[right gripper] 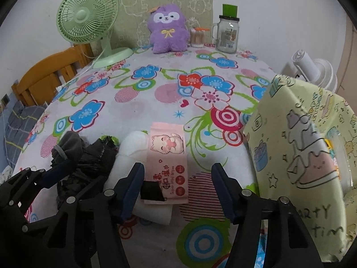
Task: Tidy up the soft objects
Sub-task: 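Grasp the black plastic-wrapped bundle with the left tool while the right tool grasps the pink wipes pack, then lift the black bundle and pink wipes pack and carry them to the basket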
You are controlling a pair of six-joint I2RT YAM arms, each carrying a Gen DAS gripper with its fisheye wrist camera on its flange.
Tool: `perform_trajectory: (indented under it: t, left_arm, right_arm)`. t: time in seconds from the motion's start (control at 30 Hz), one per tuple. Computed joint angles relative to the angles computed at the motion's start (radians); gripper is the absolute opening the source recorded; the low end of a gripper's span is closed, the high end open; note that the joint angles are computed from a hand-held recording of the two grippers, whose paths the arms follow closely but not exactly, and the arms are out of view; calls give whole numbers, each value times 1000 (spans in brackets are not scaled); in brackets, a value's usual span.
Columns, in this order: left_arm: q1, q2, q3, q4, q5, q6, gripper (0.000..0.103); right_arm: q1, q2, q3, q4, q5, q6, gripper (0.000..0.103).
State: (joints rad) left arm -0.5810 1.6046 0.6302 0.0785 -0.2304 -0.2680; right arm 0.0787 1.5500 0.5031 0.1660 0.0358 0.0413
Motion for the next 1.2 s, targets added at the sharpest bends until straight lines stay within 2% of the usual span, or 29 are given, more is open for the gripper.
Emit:
perform_trajectory:
  t: [0.27,0.33,0.47,0.83,1.2]
  left_arm:
    - [5,44,26,6,12,-3,48]
    - [8,50,30,9,18,-2,47]
    - [4,57,36,11,8,4,45]
    - [-24,20,24,-4,-32,0,43]
    - [-80,-75,-15,-27,-86,-20,43]
  right_arm:
    - [-16,67,29,17,-29,-4,65]
    - [-24,76,37,9,-56,-3,54]
    - [-23,79,53,-21,-85,-3,44]
    - [-12,5,10,-25,-56,-4,43]
    - [-4,-159,-56,-74,-45,-7,43]
